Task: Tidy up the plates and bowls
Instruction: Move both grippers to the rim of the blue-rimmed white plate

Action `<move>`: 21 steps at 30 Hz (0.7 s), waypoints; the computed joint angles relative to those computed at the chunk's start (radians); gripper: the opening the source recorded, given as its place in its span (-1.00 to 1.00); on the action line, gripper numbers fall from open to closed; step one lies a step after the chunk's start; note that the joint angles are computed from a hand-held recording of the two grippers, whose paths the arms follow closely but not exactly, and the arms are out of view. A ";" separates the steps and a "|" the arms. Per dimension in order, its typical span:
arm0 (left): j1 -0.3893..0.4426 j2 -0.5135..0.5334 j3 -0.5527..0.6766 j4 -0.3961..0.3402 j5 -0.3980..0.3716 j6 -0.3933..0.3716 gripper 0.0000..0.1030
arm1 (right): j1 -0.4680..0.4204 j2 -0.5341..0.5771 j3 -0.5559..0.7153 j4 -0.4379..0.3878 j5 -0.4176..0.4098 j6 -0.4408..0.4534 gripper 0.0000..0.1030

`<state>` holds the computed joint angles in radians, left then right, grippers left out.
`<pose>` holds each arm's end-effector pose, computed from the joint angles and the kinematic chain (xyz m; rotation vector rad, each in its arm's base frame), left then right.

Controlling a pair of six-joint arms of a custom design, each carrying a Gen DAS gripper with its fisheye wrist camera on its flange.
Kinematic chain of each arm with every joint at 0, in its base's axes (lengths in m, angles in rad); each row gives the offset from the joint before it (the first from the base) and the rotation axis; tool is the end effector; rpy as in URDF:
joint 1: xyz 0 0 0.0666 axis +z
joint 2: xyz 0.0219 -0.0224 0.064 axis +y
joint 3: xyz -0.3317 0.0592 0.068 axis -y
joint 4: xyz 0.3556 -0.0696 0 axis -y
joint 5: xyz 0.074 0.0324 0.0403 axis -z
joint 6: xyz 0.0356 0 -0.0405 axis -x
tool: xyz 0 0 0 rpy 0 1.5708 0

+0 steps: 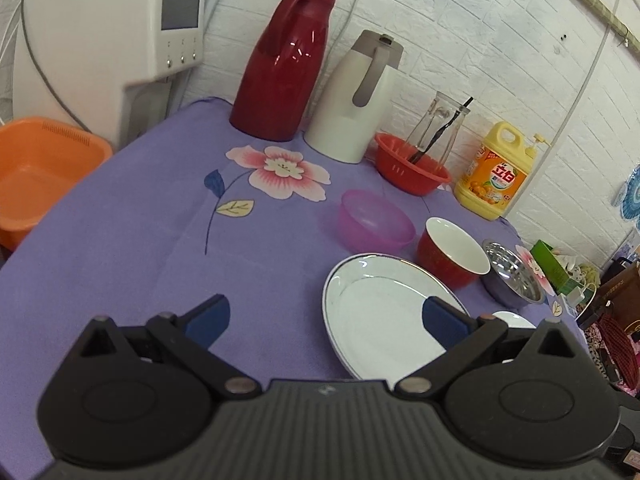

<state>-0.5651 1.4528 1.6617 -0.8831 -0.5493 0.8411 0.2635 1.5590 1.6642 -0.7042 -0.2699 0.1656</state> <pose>0.4148 -0.2415 0.4764 -0.5761 2.0600 -0.2036 0.5083 0.1466 0.4392 -0.6113 2.0778 0.3488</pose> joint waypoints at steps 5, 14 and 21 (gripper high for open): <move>0.015 0.034 0.042 -0.008 0.020 -0.002 0.98 | 0.007 0.044 0.046 -0.044 0.060 0.061 1.00; 0.013 0.067 0.083 -0.035 0.020 -0.034 0.98 | -0.013 0.109 0.122 -0.096 0.030 0.044 1.00; 0.018 0.083 0.092 -0.041 0.041 -0.053 0.98 | -0.035 0.111 0.129 -0.088 0.088 0.016 1.00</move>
<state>-0.5470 1.5355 1.7533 -0.9242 -0.5083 0.7881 0.2281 1.6704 1.7929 -0.7921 -0.1819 0.1817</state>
